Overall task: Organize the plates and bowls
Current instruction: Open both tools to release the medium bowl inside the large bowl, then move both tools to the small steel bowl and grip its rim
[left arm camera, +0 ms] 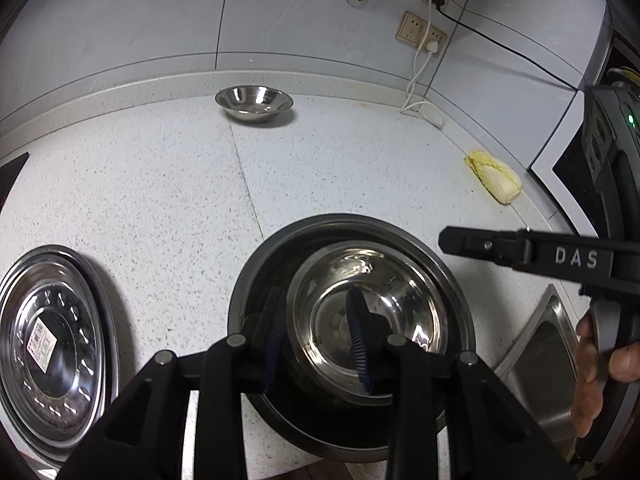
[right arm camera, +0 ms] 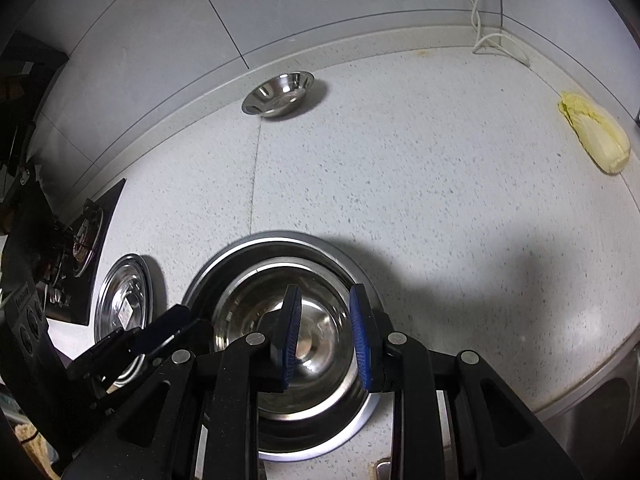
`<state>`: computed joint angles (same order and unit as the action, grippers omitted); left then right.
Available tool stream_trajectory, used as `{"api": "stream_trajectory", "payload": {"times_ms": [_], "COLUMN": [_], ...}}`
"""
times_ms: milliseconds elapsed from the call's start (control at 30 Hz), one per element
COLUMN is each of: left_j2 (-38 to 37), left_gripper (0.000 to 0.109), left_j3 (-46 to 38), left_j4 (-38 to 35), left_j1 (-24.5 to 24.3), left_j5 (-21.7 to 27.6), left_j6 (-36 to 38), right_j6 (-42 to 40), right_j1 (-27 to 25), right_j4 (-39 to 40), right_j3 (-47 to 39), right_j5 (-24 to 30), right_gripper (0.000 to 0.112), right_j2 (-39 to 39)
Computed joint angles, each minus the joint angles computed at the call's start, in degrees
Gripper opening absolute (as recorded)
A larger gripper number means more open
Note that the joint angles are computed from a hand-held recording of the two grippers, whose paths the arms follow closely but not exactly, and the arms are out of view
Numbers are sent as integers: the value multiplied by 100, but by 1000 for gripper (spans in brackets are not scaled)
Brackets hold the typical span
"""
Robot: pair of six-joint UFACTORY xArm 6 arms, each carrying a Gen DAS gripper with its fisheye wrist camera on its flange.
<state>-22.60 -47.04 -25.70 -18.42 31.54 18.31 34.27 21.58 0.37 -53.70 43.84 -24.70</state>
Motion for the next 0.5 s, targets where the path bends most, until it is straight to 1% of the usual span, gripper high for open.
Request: {"api": "stream_trajectory", "payload": {"times_ms": [33, 100, 233, 333, 433, 500], "left_j2": [7, 14, 139, 445, 929, 1334], "left_gripper": [30, 30, 30, 30, 34, 37], "left_j3": [-16, -36, -235, -701, -1390, -1921], "left_j4": [-2, 6, 25, -43, -279, -401], "left_j1": [5, 2, 57, 237, 500, 685], "left_j5": [-1, -17, 106, 399, 868, 1079], "left_j6": [12, 31, 62, 114, 197, 168], "right_j6": [-26, -66, -131, -294, -585, -741], "right_j1": [-6, -16, -10, -47, -148, -240], "right_j4": [2, -19, -73, -9, 123, 224], "right_j3": [-46, -133, -361, -617, -1061, -1394], "right_j5": [-7, -7, -11, 8, 28, 27], "right_gripper": [22, 31, 32, 32, 39, 44], "right_j2": [33, 86, 232, 416, 740, 978]}}
